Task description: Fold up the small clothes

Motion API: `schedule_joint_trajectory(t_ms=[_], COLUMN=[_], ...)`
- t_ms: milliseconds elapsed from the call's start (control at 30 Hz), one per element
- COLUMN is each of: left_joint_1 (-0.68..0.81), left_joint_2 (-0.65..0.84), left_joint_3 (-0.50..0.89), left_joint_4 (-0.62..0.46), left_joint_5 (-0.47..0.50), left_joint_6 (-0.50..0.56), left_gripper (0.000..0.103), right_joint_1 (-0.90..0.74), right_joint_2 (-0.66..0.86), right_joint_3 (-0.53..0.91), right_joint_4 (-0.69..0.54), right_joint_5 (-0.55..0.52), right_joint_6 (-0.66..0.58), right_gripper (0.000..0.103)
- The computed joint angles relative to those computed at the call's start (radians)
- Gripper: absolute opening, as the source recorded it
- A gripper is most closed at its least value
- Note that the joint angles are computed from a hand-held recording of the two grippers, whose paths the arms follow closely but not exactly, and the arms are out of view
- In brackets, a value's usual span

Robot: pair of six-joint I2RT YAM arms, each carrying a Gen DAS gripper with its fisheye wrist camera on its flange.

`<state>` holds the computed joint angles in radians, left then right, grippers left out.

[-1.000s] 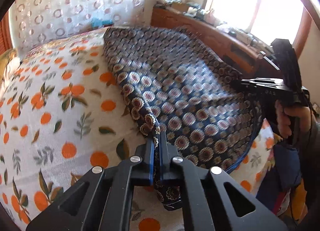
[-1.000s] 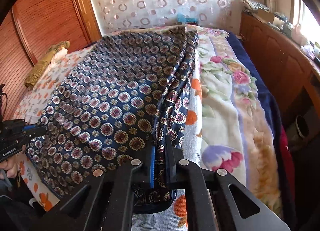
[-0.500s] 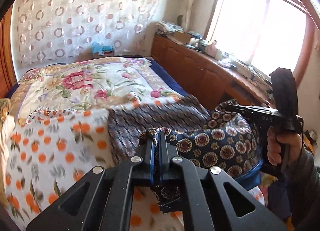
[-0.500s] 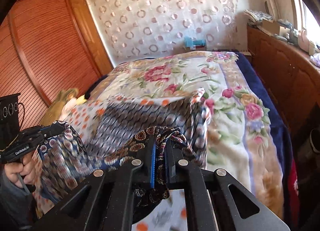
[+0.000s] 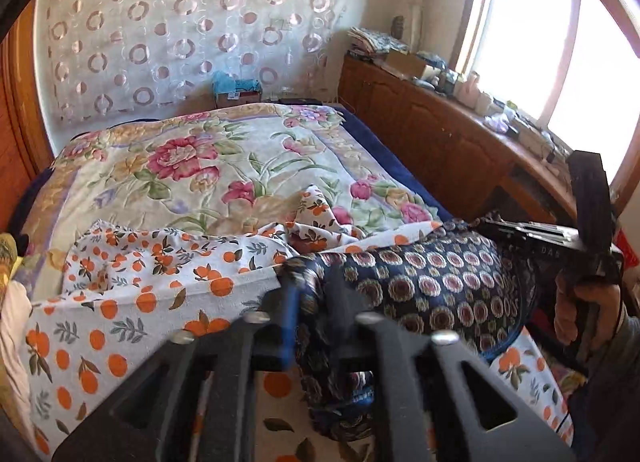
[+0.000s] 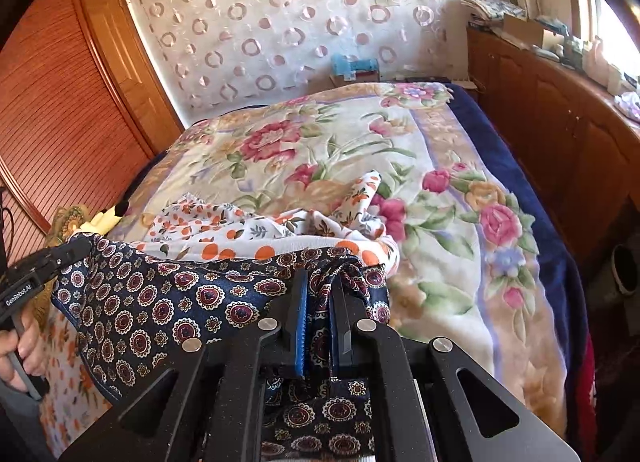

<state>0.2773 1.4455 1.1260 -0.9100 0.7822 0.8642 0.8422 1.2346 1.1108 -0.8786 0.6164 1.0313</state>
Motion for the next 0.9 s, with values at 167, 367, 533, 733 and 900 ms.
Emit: schedule_joint_trajectory(t_ms=[167, 367, 533, 733, 900], left_joint_1=[0.063, 0.189, 0.239, 0.210, 0.187], left_joint_2=[0.001, 0.007, 0.010, 0.001, -0.010], left_joint_3=[0.017, -0.011, -0.076, -0.120, -0.130], left_joint_4=[-0.041, -0.138, -0.145, -0.105, -0.079], left_joint_5=[0.023, 0.012, -0.038, -0.077, -0.087], left_joint_6=[0.095, 0.289, 0.399, 0.378, 0.346], left_gripper=[0.053, 0.053, 0.053, 0.053, 0.053], right_joint_1=[0.068, 0.287, 0.439, 0.428, 0.326], right_joint_2=[-0.026, -0.003, 0.153, 0.348, 0.454], right_joint_3=[-0.018, 0.029, 0.122, 0.277, 0.406], right_joint_4=[-0.050, -0.287, -0.367, -0.340, -0.396], right_joint_5=[0.088, 0.239, 0.241, 0.182, 0.199], right_joint_6=[0.017, 0.233, 0.323, 0.182, 0.036], right_gripper=[0.047, 0.062, 0.063, 0.063, 0.063])
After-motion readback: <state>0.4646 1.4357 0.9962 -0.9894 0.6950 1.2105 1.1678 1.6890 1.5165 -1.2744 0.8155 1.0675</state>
